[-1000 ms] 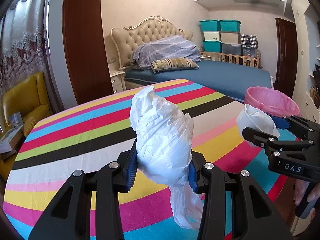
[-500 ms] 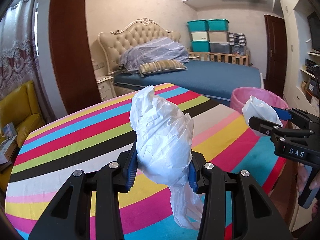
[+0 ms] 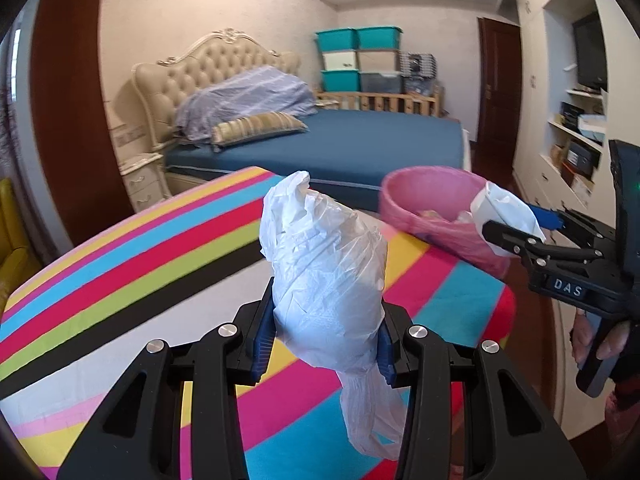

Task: Collect trash
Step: 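Carry the plastic bag with the left tool while the right tool carries the paper cup to the bin, then open the left tool over the pink bin while the right tool releases the paper cup into it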

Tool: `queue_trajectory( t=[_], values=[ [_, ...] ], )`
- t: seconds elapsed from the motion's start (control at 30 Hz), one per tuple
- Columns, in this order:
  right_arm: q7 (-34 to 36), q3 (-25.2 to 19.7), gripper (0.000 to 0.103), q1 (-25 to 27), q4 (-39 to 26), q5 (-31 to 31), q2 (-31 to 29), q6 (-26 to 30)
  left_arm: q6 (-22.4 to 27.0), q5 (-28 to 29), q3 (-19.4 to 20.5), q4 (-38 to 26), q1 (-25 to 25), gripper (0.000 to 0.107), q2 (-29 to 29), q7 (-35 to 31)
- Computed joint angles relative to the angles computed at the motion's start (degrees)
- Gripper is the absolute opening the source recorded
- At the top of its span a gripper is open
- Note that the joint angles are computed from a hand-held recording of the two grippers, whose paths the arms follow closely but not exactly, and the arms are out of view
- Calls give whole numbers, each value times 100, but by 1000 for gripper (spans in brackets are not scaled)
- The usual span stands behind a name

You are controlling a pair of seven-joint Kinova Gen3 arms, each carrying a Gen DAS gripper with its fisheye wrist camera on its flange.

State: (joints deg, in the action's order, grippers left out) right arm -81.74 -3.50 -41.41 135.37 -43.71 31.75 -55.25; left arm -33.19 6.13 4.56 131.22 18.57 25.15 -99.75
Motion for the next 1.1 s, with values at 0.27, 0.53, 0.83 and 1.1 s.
queue_trajectory(
  t=[0.27, 0.53, 0.83, 1.1],
  values=[
    [-162, 151, 65, 347, 263, 127, -33, -37, 899, -145, 150, -821, 163, 41, 243, -98],
    [203, 371, 65, 716, 72, 192, -145, 146, 1718, -391, 341, -1993, 323, 41, 511, 28],
    [738, 592, 65, 1275, -663, 375, -71, 724, 3047, -444, 606, -3785, 282, 41, 1115, 393],
    [759, 670, 66, 1744, -1048, 794, -42, 1286, 3658, -504, 627, -4632, 276, 41, 1475, 552]
  ],
)
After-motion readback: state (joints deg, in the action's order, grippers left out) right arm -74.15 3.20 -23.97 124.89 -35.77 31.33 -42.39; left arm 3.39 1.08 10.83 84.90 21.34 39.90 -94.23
